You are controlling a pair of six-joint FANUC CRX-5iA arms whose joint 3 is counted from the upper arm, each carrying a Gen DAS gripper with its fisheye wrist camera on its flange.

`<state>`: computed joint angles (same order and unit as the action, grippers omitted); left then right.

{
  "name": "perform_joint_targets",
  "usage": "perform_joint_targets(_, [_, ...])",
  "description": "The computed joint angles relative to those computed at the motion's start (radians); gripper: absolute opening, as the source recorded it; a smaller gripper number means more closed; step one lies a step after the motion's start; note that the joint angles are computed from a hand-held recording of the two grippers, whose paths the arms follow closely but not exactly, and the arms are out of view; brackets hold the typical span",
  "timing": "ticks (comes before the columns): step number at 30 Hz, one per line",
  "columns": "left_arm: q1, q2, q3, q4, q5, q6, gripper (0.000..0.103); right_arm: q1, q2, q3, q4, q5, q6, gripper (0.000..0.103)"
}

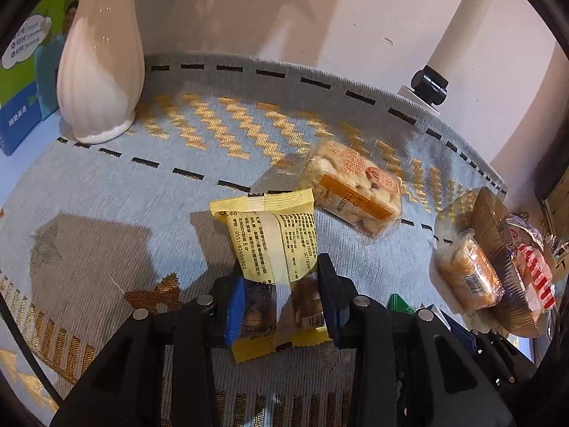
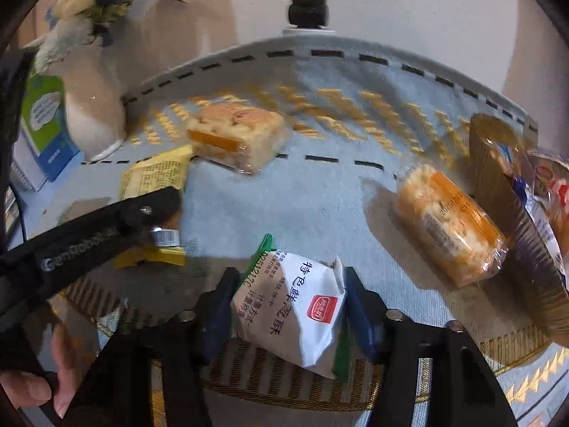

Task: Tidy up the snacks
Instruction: 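Grasp the yellow nut pack with the left tool while the right tool grasps the white-and-green pack, then carry both held packs over the amber glass bowl and open both tools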

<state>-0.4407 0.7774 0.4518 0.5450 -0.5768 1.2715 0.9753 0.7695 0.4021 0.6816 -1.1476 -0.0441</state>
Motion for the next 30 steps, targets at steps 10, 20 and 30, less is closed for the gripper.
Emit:
perform_joint_targets(10, [-0.007, -0.060, -0.140, 0.157, 0.137, -0.127, 0.034, -0.003, -0.163, -0.325, 0.272, 0.255, -0.321, 0.052])
perform_joint_targets(20, [-0.035, -0.139, -0.268, 0.222, 0.285, -0.212, 0.034, -0.009, -0.208, -0.447, 0.607, 0.319, -0.590, 0.052])
perform_joint_targets(30, [-0.038, -0.182, -0.207, 0.139, 0.139, -0.104, 0.034, -0.019, -0.348, -0.533, 0.646, 0.367, -0.666, 0.052])
